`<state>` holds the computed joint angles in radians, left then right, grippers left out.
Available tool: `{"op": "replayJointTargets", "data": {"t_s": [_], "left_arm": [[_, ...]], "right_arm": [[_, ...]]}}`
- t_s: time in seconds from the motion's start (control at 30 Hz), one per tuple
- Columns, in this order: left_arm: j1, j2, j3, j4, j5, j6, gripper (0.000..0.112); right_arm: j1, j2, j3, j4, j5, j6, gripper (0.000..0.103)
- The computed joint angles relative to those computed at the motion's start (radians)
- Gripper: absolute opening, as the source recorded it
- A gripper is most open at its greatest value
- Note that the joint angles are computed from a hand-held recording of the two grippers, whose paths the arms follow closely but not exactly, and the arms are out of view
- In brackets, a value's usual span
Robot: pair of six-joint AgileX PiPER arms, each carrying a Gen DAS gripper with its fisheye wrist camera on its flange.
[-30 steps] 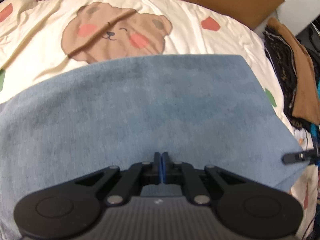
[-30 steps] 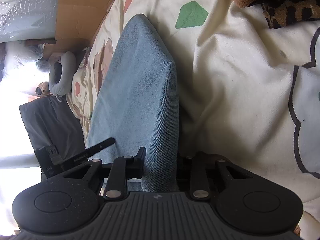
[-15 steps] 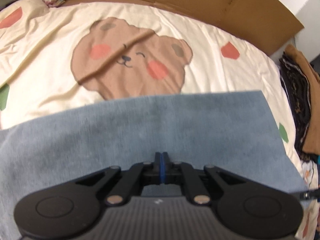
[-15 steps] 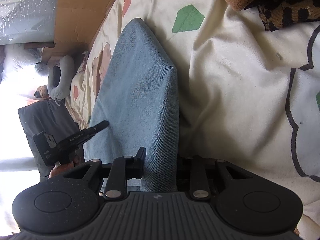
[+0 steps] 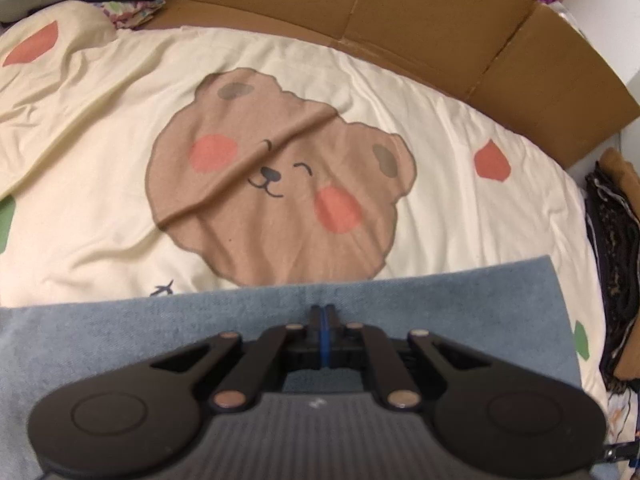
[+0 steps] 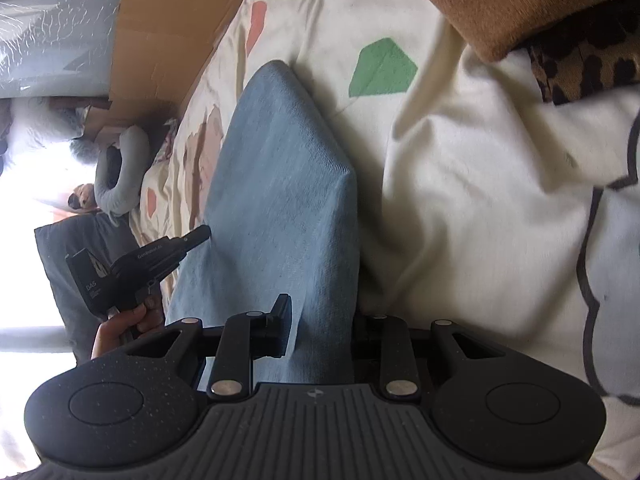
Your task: Fold clothes
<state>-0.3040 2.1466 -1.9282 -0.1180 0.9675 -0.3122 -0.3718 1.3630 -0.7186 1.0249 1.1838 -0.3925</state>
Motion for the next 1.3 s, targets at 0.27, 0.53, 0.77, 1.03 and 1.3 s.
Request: {"op": "replayJointTargets", "data": {"t_s": [0.27, 0.53, 0.77, 1.03, 1.3], "left_arm": [[-0.018, -0.071, 0.116, -0.021, -0.032, -0.004, 0.002], [-0.032, -0.212, 0.338, -0.073, -0.093, 0.028, 0.002], [-0.029, -0.319, 0.487, -0.131, -0.096, 0.040, 0.002], [-0.019, -0.424, 0.618, -0.230, -0.051, 0.098, 0.002], [0.005, -0.487, 0.688, -0.287, 0.009, 0.150, 0.002]], "right_arm": [[0.035, 0.042, -0.036, 0.002, -0.065, 0.011, 0.028], [0.070, 0.062, -0.057, -0.003, -0.107, 0.018, 0.029], [0.081, 0.051, -0.046, 0.010, -0.133, 0.019, 0.029], [0.094, 0.046, -0.036, 0.017, -0.160, 0.023, 0.029], [0.088, 0.044, -0.020, 0.031, -0.166, 0.003, 0.029]]}}
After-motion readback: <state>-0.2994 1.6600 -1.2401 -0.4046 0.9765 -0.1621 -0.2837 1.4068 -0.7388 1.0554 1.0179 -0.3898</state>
